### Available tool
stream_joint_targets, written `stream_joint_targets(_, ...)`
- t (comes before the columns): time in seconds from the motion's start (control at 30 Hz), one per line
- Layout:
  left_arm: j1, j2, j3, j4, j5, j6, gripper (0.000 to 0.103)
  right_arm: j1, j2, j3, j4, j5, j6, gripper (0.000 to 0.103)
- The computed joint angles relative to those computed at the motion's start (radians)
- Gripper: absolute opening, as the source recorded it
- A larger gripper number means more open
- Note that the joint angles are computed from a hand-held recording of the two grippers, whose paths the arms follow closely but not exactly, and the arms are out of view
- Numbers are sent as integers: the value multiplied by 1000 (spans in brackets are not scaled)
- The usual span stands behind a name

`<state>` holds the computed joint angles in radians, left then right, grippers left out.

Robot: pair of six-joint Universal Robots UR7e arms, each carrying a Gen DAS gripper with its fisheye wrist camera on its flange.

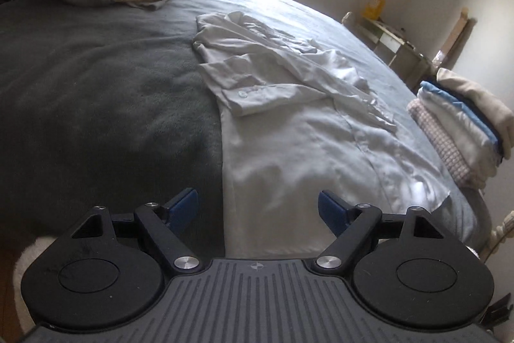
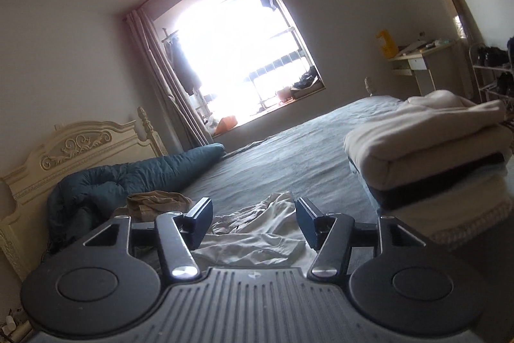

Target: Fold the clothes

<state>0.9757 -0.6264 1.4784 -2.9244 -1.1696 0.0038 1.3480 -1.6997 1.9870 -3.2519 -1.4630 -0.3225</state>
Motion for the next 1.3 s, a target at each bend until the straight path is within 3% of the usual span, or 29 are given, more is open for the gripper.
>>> stream_joint_targets(0.33,-3,3,36,-5,-14,-19,83,-81,-31,64,70,76,59,71)
stream_joint_targets(0.7,5,-34,126,-92,-89,30,81,-75,-5,95,107,93,-44,80)
stream_joint_targets(0.83,24,-12,92,-92,-100,15,77,-67,14,89,122,76,-40,80)
stream_joint_targets(1.07,83,61,-36,-20,-179,-50,62,-66,70,43,148,47,-13,80)
stream_joint_targets(1.17,98,64,-43,-24,-234,-51,60,-67,118,-3,148,-2,-24,80)
stream_joint_targets(1.3,115,56,-59,45,-317,-79,53,-82,217,-118,193,-121,-11,79)
